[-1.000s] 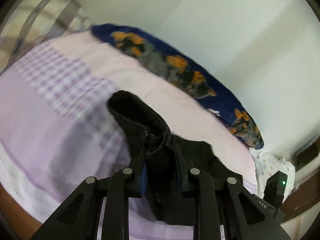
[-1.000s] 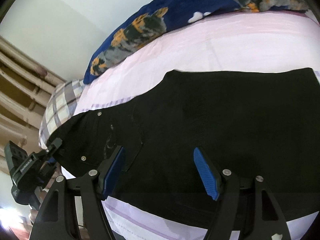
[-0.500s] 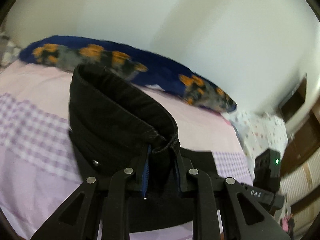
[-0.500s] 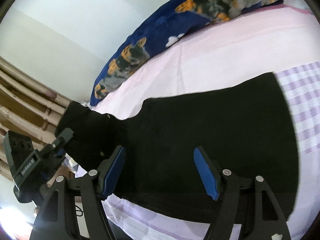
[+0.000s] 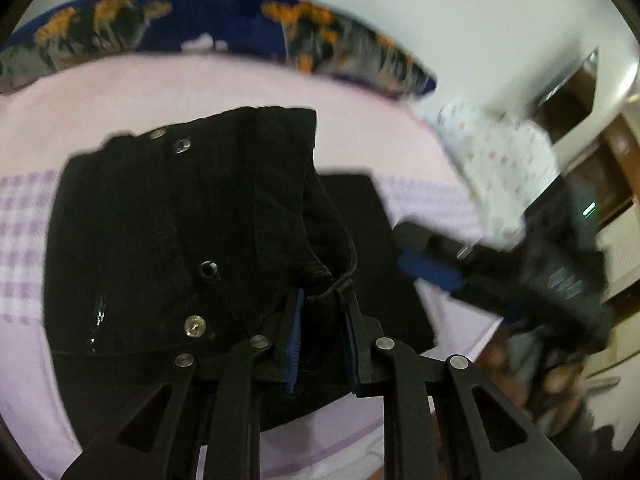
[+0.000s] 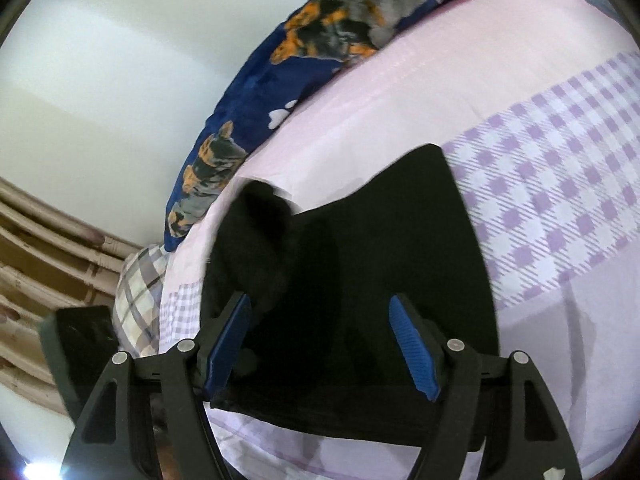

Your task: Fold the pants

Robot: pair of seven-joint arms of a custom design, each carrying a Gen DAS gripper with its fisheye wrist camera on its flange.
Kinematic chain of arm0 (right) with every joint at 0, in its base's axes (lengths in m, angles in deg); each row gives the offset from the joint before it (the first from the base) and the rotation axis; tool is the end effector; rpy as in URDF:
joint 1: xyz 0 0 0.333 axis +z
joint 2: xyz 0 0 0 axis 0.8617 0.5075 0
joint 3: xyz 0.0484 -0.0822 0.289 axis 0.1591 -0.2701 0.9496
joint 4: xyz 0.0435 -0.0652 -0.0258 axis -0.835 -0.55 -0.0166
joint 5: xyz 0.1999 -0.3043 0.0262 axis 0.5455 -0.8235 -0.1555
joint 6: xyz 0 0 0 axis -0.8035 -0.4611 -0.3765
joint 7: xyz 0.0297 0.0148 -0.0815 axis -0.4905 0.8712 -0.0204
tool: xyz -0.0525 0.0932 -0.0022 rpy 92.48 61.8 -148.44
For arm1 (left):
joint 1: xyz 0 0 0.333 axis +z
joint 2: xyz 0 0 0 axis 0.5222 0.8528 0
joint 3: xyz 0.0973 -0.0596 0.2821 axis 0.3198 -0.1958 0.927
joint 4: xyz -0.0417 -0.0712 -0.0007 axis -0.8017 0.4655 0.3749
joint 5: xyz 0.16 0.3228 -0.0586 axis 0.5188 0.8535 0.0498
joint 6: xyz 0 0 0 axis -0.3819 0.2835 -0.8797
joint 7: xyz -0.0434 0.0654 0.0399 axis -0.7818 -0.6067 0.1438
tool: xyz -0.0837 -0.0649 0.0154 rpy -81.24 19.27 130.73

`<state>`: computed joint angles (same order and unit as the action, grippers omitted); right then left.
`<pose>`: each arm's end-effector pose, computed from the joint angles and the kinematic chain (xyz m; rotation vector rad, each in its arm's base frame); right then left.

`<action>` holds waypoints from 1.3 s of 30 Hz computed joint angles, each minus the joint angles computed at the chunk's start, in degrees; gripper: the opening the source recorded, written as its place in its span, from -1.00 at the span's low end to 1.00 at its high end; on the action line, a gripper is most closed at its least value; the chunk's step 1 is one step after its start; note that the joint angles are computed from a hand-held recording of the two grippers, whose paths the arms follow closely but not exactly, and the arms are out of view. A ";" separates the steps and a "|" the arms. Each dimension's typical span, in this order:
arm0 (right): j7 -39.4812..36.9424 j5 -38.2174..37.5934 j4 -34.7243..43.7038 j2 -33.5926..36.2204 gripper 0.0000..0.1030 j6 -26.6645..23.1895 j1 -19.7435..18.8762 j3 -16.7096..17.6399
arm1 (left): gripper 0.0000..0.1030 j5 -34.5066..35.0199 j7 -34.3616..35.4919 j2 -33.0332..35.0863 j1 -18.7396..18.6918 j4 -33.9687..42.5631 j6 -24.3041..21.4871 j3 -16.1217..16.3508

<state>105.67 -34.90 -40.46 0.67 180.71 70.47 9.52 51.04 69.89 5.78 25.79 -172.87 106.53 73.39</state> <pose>0.5482 0.2547 0.3808 -1.1067 1.9396 -0.0052 0.6504 -0.2293 0.4371 1.4623 -2.3893 0.9381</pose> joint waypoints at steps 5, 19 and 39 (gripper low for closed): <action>0.79 -1.40 -1.37 0.26 0.36 1.17 -3.46 3.01 | -0.62 3.08 0.92 -0.89 -1.73 -1.77 2.82 0.43; 4.93 -15.27 1.40 4.81 0.46 0.31 -20.40 18.30 | -0.17 -8.47 11.79 -5.87 2.56 -4.54 3.18 -0.89; -20.36 -9.30 14.35 24.98 0.45 -11.93 -35.87 40.89 | 0.03 2.00 -0.55 -7.96 5.01 -13.51 17.56 4.27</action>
